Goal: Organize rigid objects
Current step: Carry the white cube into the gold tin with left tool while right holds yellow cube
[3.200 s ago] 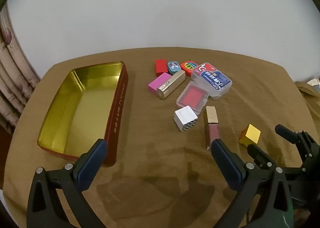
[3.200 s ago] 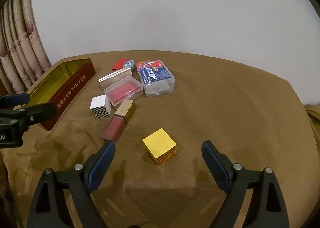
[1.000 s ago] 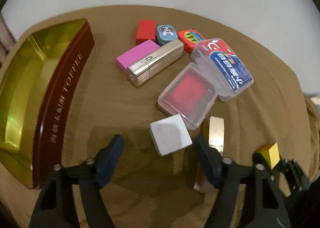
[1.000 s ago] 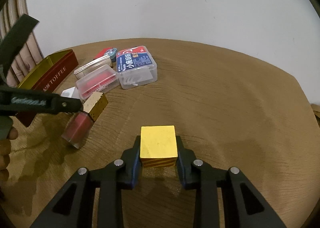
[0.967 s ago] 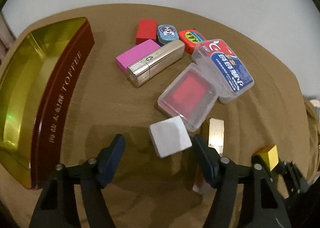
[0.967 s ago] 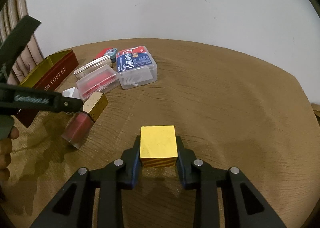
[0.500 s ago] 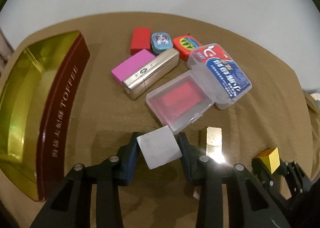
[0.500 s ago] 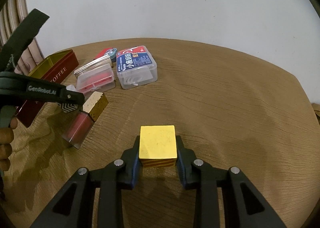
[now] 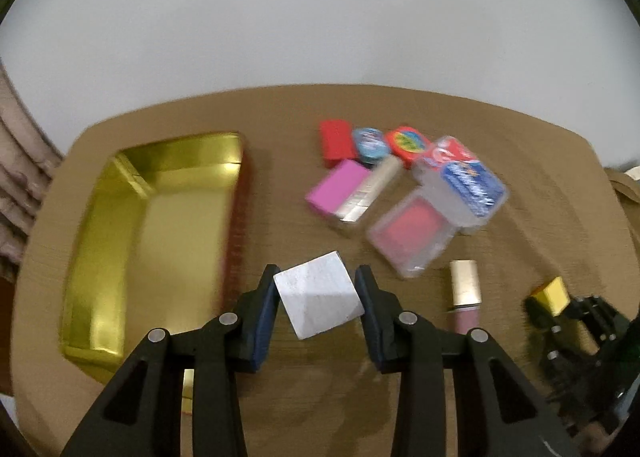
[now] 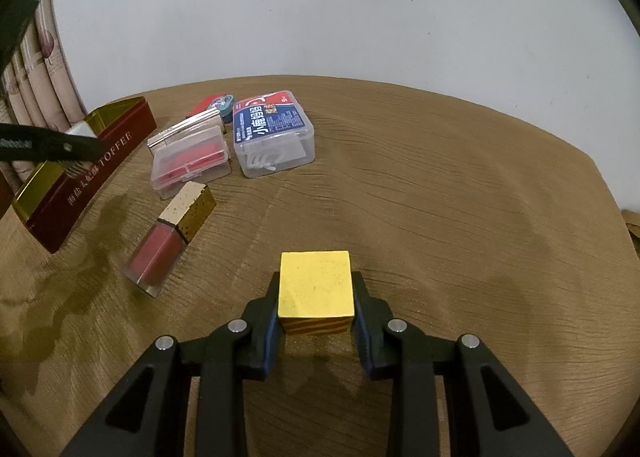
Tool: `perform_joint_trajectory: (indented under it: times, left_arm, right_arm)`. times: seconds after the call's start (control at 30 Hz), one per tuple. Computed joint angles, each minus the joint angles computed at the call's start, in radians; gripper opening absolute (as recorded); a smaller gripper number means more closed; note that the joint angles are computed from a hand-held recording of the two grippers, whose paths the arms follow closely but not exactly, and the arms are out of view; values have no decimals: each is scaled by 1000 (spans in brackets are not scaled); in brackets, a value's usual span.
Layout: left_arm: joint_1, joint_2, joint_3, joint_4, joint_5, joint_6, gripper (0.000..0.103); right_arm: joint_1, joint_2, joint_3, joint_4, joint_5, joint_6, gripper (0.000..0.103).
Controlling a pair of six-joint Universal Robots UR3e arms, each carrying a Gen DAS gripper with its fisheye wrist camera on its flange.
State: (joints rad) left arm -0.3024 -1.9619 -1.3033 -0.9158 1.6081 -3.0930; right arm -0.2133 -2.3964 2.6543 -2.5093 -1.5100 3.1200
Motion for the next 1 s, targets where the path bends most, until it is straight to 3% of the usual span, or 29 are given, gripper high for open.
perform_joint_trajectory:
  times: [0.2, 0.43, 1.0]
  left_arm:
    - [141, 143, -195, 69, -5, 92, 35]
    - [284, 175, -257, 56, -31, 153, 35]
    - [331, 58, -312, 178, 0, 218, 35]
  right_arm:
    - [7, 6, 0, -7, -7, 4, 31]
    - [23, 29, 0, -28, -23, 6, 31]
    - [48, 59, -7, -51, -48, 14, 31]
